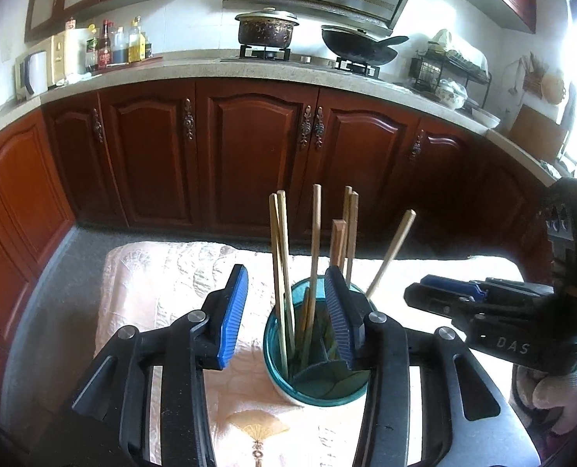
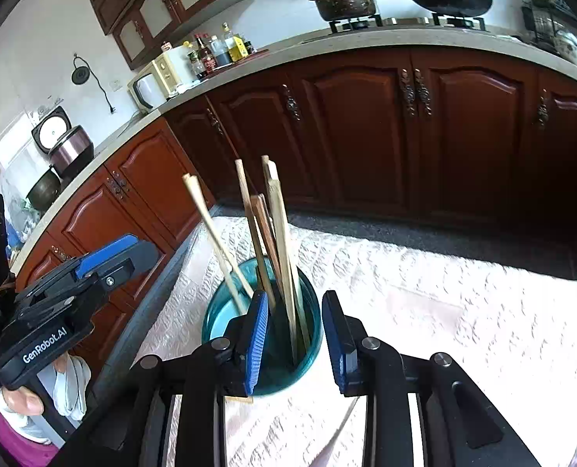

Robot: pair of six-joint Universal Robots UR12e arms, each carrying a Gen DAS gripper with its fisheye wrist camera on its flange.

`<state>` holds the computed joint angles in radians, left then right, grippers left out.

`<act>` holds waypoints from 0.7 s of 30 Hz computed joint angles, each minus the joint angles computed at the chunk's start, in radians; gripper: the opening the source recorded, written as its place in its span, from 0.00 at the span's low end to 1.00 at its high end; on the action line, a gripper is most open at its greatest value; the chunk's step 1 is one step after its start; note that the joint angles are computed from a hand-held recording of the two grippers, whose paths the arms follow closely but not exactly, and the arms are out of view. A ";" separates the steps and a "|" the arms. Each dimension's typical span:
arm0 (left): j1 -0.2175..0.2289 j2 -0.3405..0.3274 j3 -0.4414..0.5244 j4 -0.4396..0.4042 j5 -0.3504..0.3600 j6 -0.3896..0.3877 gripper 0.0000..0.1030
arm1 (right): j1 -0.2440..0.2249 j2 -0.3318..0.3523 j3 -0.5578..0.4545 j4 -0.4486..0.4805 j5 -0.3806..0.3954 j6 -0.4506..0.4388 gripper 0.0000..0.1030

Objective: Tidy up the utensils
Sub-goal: 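Grasp the metal spoon with the left tool while the right tool grasps the white ceramic spoon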

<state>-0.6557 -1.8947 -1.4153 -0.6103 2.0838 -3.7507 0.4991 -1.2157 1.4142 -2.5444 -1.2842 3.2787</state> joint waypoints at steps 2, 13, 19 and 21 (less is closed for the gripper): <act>-0.005 0.001 0.001 -0.005 -0.002 0.003 0.39 | -0.004 -0.019 0.032 -0.008 -0.008 0.010 0.27; -0.036 0.031 -0.058 0.040 -0.033 -0.022 0.51 | -0.008 -0.010 0.153 0.116 -0.059 0.082 0.30; -0.047 0.047 -0.095 0.007 -0.062 -0.054 0.50 | 0.025 0.037 0.140 0.098 -0.094 0.096 0.25; -0.046 0.051 -0.106 -0.012 -0.077 -0.075 0.50 | 0.036 0.042 0.130 0.109 -0.129 0.087 0.14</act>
<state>-0.7013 -1.8433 -1.5211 -0.6223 2.0068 -3.8259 0.5351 -1.1740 1.5439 -2.4359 -1.4134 3.3655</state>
